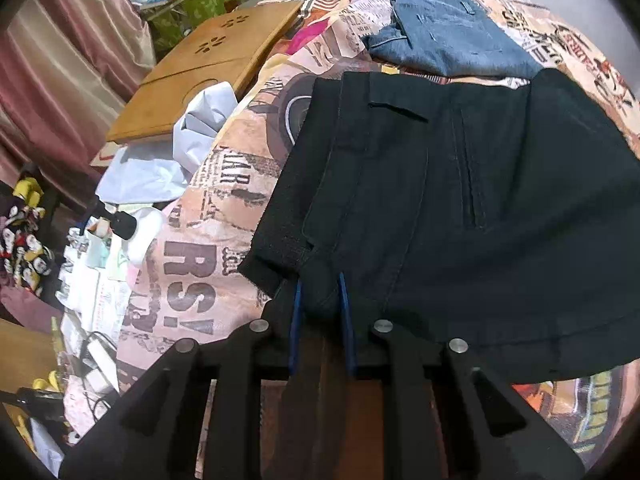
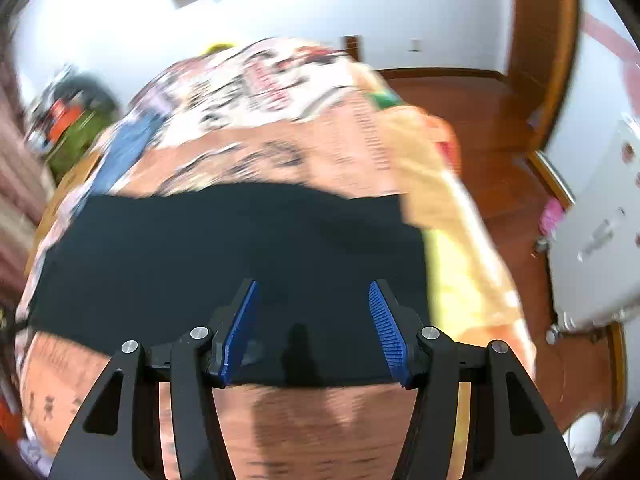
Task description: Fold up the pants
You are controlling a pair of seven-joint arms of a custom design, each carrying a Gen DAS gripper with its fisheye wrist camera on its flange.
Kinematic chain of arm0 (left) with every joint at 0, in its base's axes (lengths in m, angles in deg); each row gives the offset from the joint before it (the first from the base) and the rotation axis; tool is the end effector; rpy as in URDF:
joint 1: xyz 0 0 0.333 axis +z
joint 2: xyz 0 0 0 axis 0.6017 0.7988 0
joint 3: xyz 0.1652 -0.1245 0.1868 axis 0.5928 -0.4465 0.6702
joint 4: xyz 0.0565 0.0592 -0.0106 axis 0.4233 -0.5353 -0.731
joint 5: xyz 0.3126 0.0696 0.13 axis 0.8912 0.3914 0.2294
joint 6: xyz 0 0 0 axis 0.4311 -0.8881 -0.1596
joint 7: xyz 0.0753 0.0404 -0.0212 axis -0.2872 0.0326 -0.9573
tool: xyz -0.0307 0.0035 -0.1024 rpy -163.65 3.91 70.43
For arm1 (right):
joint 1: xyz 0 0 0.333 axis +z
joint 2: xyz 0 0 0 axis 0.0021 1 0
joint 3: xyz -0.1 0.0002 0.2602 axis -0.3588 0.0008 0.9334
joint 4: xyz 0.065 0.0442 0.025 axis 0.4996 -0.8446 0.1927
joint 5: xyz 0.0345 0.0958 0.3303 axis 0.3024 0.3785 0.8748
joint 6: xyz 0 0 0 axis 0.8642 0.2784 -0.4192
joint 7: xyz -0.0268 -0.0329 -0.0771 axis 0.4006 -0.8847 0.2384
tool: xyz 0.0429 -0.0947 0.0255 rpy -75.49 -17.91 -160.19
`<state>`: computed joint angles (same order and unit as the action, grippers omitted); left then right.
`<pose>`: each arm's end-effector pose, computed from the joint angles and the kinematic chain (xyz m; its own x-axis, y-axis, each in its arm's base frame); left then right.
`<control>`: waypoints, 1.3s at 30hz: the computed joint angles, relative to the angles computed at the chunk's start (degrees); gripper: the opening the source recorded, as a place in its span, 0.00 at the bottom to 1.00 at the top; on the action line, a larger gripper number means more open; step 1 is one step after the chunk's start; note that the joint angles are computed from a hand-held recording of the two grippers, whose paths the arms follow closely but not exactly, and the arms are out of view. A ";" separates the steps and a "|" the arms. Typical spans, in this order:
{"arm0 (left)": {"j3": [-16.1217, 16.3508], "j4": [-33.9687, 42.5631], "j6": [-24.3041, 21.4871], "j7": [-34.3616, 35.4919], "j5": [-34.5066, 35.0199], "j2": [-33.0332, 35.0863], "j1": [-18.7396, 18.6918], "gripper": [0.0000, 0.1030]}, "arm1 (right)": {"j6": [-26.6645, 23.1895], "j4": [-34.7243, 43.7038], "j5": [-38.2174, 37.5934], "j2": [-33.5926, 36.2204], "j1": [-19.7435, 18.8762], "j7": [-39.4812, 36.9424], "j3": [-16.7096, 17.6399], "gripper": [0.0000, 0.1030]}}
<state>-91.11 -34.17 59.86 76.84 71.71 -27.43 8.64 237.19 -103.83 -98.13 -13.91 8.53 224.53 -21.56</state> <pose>0.5013 -0.3649 0.4178 0.0711 -0.9833 -0.1676 -0.9123 0.0038 -0.4095 0.3579 0.1363 0.5034 -0.3181 -0.9308 -0.1801 -0.7365 0.3623 -0.5712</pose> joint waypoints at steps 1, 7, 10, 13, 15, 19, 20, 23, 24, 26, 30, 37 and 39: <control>0.07 0.98 -1.04 0.05 0.34 0.62 -0.36 0.18 | 0.40 -0.67 -0.21 -0.40 -0.84 0.06 -0.80 0.52; 0.66 5.78 -5.99 0.36 1.86 3.69 -2.29 0.18 | 4.77 -1.65 0.92 2.87 -2.86 -1.87 -4.02 0.52; 1.03 8.70 -9.01 1.22 2.91 5.56 -3.55 0.18 | 8.04 -1.41 3.80 6.90 -2.11 -4.66 -6.22 0.51; 1.33 10.04 -10.73 1.69 3.46 6.37 -4.32 0.18 | 10.97 -1.77 10.04 9.42 1.08 -9.31 -9.95 0.51; 1.50 10.64 -11.60 1.59 3.62 6.66 -4.67 0.18 | 13.95 -2.73 15.57 9.98 3.76 -13.44 -12.44 0.45; 1.72 12.31 -13.60 1.84 4.20 7.62 -5.48 0.18 | 16.22 -3.54 19.31 9.90 3.50 -16.77 -11.70 0.28; 1.77 12.67 -14.07 1.94 4.35 7.81 -5.69 0.18 | 16.88 -3.68 20.05 9.97 3.68 -17.72 -11.79 0.20; 1.86 13.07 -14.62 1.88 4.43 7.99 -5.90 0.18 | 18.66 -3.32 18.31 10.22 0.75 -17.50 -8.82 0.15; 1.88 13.22 -14.73 1.82 4.42 8.08 -5.94 0.18 | 19.38 -3.32 16.07 9.69 -1.43 -16.33 -6.70 0.15; 1.93 13.61 -15.06 1.68 4.44 8.32 -6.09 0.18 | 20.16 -2.61 12.30 9.04 -4.73 -14.42 -3.86 0.15; 2.09 13.97 -15.65 1.33 4.83 8.54 -6.47 0.18 | 18.64 -1.49 10.37 9.54 -5.99 -11.94 -3.38 0.15; 1.91 12.96 -14.96 1.10 4.84 7.91 -6.16 0.18 | 4.74 -3.01 2.77 5.03 -6.73 -5.74 -2.71 0.17; 1.90 12.76 -14.77 1.02 4.97 7.83 -6.13 0.18 | 4.11 -5.48 4.83 1.20 -4.70 -6.57 -4.98 0.18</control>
<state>-89.20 -21.41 45.09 77.86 76.68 -19.60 2.51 241.30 -109.31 -93.30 -12.71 3.83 217.96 -26.54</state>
